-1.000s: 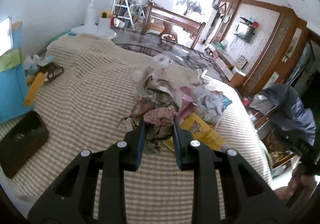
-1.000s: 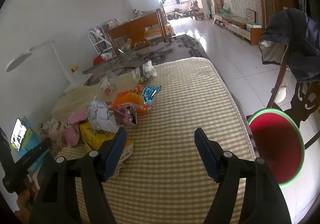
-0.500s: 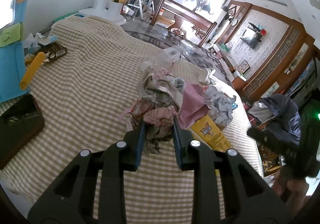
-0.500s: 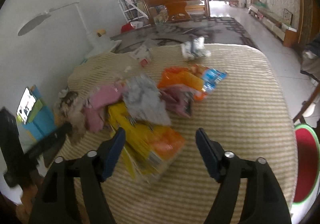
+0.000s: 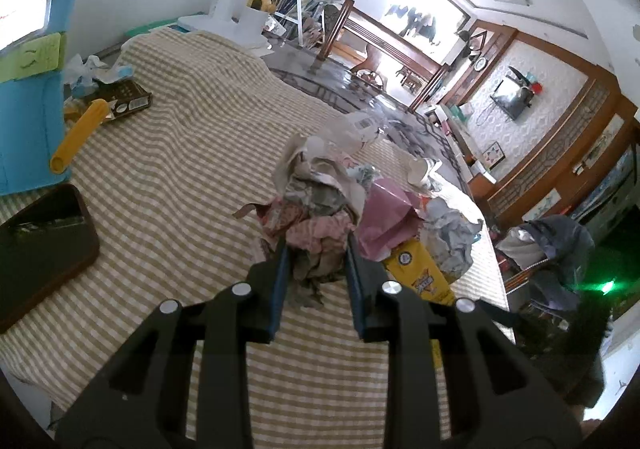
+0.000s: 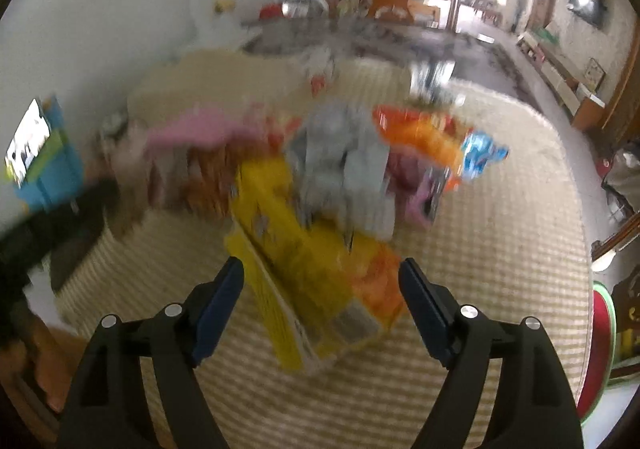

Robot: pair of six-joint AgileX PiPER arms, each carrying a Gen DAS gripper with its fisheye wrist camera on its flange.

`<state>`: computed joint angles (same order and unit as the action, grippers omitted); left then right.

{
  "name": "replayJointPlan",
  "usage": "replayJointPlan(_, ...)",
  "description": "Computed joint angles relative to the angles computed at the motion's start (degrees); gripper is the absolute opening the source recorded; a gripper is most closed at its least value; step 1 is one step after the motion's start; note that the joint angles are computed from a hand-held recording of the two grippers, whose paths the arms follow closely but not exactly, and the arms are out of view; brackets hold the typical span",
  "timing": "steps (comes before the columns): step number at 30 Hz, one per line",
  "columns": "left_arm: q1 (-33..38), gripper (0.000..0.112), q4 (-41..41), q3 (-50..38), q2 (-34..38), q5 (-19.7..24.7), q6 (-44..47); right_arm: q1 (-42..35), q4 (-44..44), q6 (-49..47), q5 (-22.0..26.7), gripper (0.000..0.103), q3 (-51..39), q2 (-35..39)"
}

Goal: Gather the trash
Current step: 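Lift the paper wad with the left gripper while the right gripper approaches the yellow juice box, then grasp the yellow juice box with the right gripper while the left gripper lowers the wad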

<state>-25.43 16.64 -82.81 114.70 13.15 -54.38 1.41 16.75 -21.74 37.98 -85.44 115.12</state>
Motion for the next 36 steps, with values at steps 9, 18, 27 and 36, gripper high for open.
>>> replayJointPlan(9, 0.57, 0.026, -1.96, -0.25, 0.35, 0.27, 1.62, -0.72, -0.05, -2.13, -2.37, 0.024, 1.58, -1.11)
replayJointPlan(18, 0.45, 0.026, -2.6, -0.79, 0.65, 0.88, 2.36, -3.68, 3.34, -2.24, -0.12, 0.008, 0.89, -1.59)
replayJointPlan(27, 0.86, 0.026, -5.34, -1.74, 1.21, 1.38, 5.82, -2.6, 5.53, -7.5, 8.29, 0.069, -9.73, 5.47)
replayJointPlan(36, 0.92, 0.028, -5.1, -1.87, 1.3, 1.37, 5.38, -3.92, 7.02, -7.02, 15.09, 0.087, -20.13, 13.53)
